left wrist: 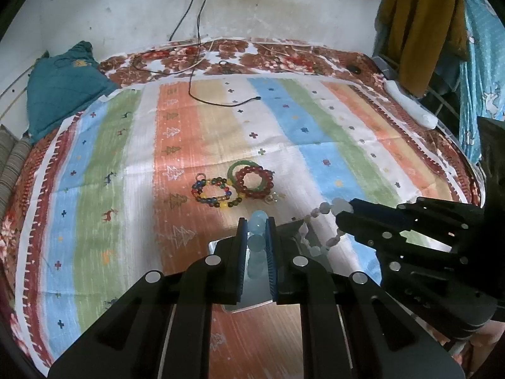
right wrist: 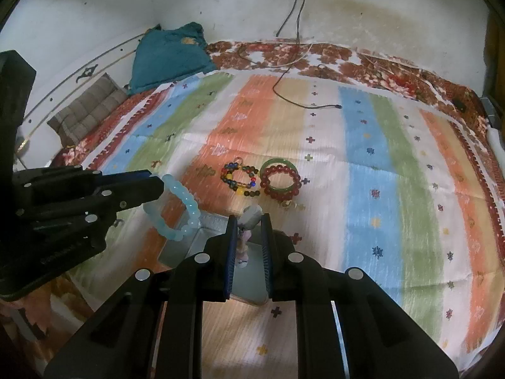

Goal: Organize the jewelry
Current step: 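Lift both held bracelets and carry them over the silver tin, then open both tools to drop the bracelets into the silver tin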

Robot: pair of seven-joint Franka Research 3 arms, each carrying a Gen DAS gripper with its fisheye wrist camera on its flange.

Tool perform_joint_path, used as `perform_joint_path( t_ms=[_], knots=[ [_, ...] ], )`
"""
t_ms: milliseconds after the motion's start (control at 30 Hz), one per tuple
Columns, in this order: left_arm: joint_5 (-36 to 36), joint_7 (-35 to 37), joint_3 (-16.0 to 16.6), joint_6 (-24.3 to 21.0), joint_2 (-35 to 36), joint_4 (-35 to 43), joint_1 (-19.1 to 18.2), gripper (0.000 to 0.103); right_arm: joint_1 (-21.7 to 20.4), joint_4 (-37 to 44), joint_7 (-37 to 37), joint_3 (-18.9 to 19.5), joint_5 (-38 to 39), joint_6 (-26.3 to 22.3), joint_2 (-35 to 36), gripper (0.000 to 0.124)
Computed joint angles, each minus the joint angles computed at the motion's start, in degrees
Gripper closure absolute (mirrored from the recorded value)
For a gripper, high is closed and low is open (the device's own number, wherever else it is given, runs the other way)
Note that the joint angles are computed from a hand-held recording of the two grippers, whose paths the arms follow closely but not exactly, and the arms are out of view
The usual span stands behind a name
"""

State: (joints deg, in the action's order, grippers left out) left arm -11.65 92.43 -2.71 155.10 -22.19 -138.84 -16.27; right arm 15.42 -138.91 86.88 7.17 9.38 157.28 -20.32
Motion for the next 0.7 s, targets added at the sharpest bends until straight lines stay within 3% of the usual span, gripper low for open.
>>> perform_joint_path(
  t_ms=[167,267,333,400,700],
  knots=[
    [-0.03,0.1,0.04,-0.3,-0.22,-0.2,-0.08,0.092,1.53,0.27,-2.13,-1.51,2.69,-0.64,0.3,0.108],
    [0.81,-0.39,-0.44,-1.3,-0.21,-0.18,0.47,0.091,-0.88,0.65,1.02,0.2,0.26,-0.75,0.68,0.106],
    [2.71,-2.64,-1.54,-1.04,-0.24,-0.28,1.88,0.091,-1.81,0.7,2.45,0.61,-1.39,-0.58,0.61,0.091],
    [3.2,-3.35,-1.4,-1.04,-0.23,-0.21,2.05,0.09,-1.96,0.71,3.08,0.5,-1.83,-0.72,0.55,0.087],
    [4.77,-5.7,-1.31,-1.56,0.77,0.75,2.95,0.077,-2.31,1.96,5.33,-0.18,-2.8,-2.59,1.89,0.087]
  ],
)
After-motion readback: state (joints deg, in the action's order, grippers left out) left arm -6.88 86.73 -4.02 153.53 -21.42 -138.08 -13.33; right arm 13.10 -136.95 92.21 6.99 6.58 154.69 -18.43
